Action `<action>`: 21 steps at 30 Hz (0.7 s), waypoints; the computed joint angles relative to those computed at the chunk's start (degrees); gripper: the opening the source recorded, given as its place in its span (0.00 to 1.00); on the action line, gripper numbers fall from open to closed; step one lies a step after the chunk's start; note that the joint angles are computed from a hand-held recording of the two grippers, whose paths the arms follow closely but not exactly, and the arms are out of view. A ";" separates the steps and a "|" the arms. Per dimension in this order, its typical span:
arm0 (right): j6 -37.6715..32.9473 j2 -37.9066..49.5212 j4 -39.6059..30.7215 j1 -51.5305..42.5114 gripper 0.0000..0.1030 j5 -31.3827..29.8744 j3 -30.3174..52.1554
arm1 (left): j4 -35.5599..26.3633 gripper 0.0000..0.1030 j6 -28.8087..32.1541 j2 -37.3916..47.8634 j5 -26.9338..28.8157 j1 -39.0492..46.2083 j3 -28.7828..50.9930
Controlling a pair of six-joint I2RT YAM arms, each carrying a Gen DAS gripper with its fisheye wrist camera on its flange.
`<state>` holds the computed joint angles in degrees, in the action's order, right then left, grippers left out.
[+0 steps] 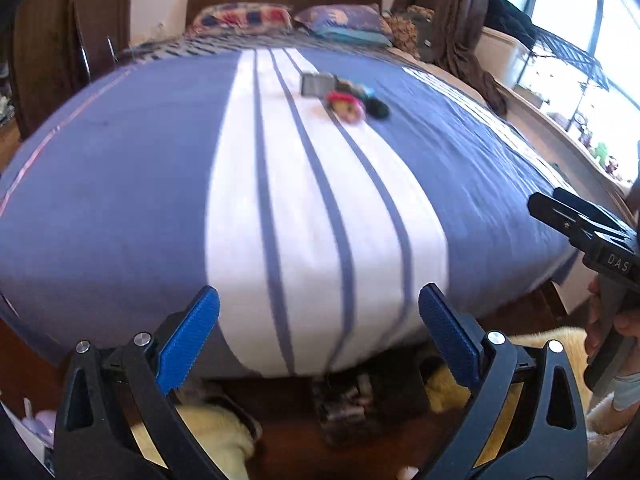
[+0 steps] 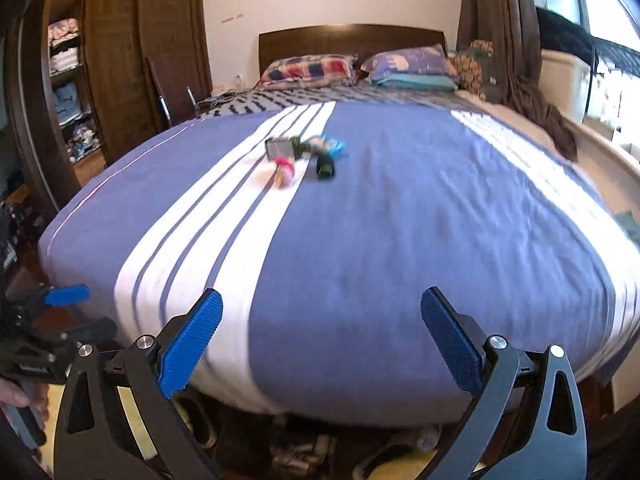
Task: Collect trash
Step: 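Raise both open tools back over the remaining items on the bed, then grasp the black thread spool with the right tool while the left grasps the fuzzy toy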
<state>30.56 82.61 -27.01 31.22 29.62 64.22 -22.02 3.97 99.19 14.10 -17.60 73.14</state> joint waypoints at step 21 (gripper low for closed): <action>-10.48 43.43 -9.68 -18.99 0.70 -17.73 51.67 | -23.67 0.92 1.75 41.90 -3.32 -2.55 65.02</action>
